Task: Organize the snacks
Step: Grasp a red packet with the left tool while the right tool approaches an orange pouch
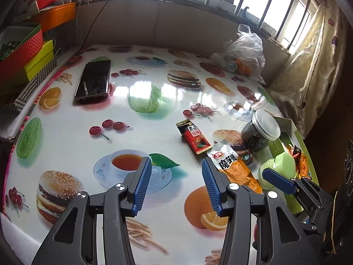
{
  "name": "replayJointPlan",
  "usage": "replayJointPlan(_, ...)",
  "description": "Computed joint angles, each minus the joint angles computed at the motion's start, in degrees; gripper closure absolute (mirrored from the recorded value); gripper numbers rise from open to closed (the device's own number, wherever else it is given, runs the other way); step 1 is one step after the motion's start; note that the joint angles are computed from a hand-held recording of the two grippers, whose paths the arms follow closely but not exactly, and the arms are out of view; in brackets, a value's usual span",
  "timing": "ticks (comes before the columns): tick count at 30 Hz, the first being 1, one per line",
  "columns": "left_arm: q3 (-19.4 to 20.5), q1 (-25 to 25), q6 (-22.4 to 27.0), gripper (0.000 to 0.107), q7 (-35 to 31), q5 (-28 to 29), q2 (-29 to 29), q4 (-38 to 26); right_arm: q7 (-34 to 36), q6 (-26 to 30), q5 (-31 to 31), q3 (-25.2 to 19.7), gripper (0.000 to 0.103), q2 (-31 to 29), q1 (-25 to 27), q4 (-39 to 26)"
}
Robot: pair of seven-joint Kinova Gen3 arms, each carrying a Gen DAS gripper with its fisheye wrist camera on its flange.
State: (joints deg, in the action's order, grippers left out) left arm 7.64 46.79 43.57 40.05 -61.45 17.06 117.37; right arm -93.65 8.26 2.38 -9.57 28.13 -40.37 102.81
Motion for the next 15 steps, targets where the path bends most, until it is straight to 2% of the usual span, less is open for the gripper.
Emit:
replayJointPlan(2,-0.15,-0.33,-0.69,0.059,0.32,-0.09,-0.06,0.50,0.67,3.56,0.48,-0.09,0.048,1.59,-0.19,-2.95)
replayJointPlan(6,-0.61,-1.06,-2.30,0.059,1.21,-0.41,-0.05,1.65,0.16,10.76,2.94,3.30,0.048,4.41,-3.72,-8.84)
replayJointPlan(12,-1.16,-1.86,-4.03,0.059,2.07,-0.79,-0.09,2.83,-3.62,19.61,10.41,8.56,0.047,8.01,-9.76,-16.26)
replayJointPlan(15,-1.33,-2.36,-4.72,0.059,1.64,-0.63,-0.04,3.05,-4.65,24.80,14.18,9.39,0.047,10.23,-11.45,-20.49)
